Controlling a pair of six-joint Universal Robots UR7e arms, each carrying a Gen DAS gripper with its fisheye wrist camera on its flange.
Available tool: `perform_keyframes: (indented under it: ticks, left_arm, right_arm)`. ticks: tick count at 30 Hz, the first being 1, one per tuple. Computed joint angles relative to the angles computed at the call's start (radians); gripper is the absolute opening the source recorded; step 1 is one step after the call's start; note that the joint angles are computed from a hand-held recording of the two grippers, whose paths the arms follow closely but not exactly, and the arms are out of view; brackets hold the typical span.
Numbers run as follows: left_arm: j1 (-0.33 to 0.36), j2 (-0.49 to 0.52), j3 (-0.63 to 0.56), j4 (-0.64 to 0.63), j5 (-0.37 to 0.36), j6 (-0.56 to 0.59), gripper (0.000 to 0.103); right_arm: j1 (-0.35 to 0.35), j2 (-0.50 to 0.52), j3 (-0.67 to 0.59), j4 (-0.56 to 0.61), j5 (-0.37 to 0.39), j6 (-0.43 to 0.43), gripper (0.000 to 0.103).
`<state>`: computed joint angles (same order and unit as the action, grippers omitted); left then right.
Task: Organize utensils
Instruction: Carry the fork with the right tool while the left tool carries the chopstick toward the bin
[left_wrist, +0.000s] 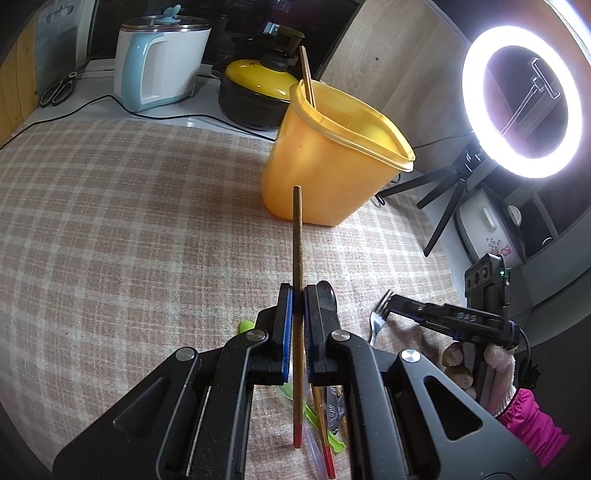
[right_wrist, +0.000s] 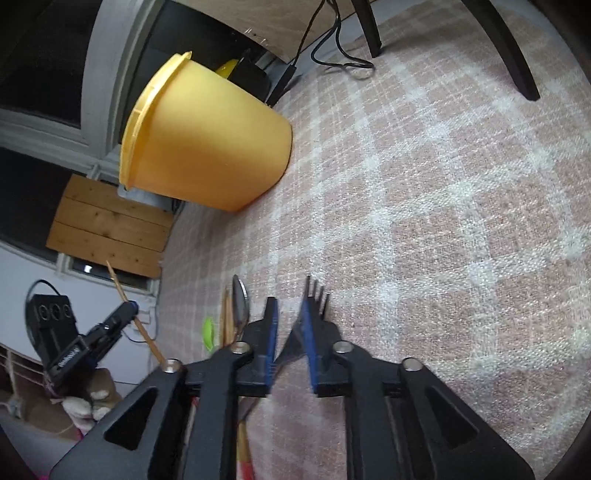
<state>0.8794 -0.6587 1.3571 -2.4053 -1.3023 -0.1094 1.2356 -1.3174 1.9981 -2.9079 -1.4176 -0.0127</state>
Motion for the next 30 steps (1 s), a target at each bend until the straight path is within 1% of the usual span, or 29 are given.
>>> perform_keyframes:
  ticks: [1,3,4,8,12,13,17,20,21,22,24,25,26,30]
  left_arm:
    - [0.001,0.0,0.0,0.0,0.001,-0.002,0.003]
    - [0.002,-0.001,0.0,0.001,0.0,-0.006,0.003]
    - [0.002,0.0,0.001,0.0,0.001,-0.007,0.003]
    - [0.0,0.0,0.002,-0.002,-0.001,-0.005,0.003]
    - [0.001,0.0,0.004,-0.006,-0.003,-0.005,0.003]
    - [0.001,0.0,0.003,-0.005,-0.004,-0.006,0.003]
    - [0.001,0.005,-0.001,-0.002,-0.006,-0.006,0.003]
    - [0.0,0.006,-0.001,-0.001,-0.006,-0.005,0.003]
    - [0.0,0.007,-0.001,-0.002,-0.005,-0.005,0.003]
    - [0.001,0.006,-0.001,-0.001,-0.006,-0.004,0.003]
    - [0.001,0.007,-0.001,-0.002,-0.006,-0.003,0.003]
    - [0.001,0.007,0.0,-0.003,-0.006,-0.003,0.003]
    - [0.001,0.007,0.0,-0.003,-0.006,-0.003,0.003]
    - [0.002,0.007,0.001,-0.005,-0.003,-0.004,0.003]
  right_arm:
    - [-0.005,-0.007,0.005,0.0,0.016,0.01,0.028]
    - [-0.005,-0.02,0.009,0.003,0.02,0.012,0.043]
    - [-0.004,-0.026,0.012,-0.001,0.021,0.007,0.046]
    - [0.023,-0.046,0.023,-0.034,-0.061,0.0,0.047]
    - [0.049,-0.052,0.031,-0.068,-0.175,-0.036,0.047]
    - [0.047,-0.051,0.034,-0.075,-0.179,-0.04,0.047]
    - [0.026,-0.036,0.038,-0.084,-0.14,-0.04,0.047]
    - [0.035,-0.007,0.033,-0.116,-0.146,-0.059,0.047]
    - [0.043,0.006,0.032,-0.145,-0.158,-0.072,0.047]
    - [0.051,0.016,0.027,-0.153,-0.171,-0.081,0.046]
    - [0.077,0.042,0.018,-0.18,-0.228,-0.103,0.03]
    - [0.093,0.057,0.012,-0.194,-0.267,-0.13,0.024]
    - [0.107,0.07,0.003,-0.189,-0.304,-0.152,0.012]
    - [0.127,0.084,-0.004,-0.195,-0.345,-0.2,0.012]
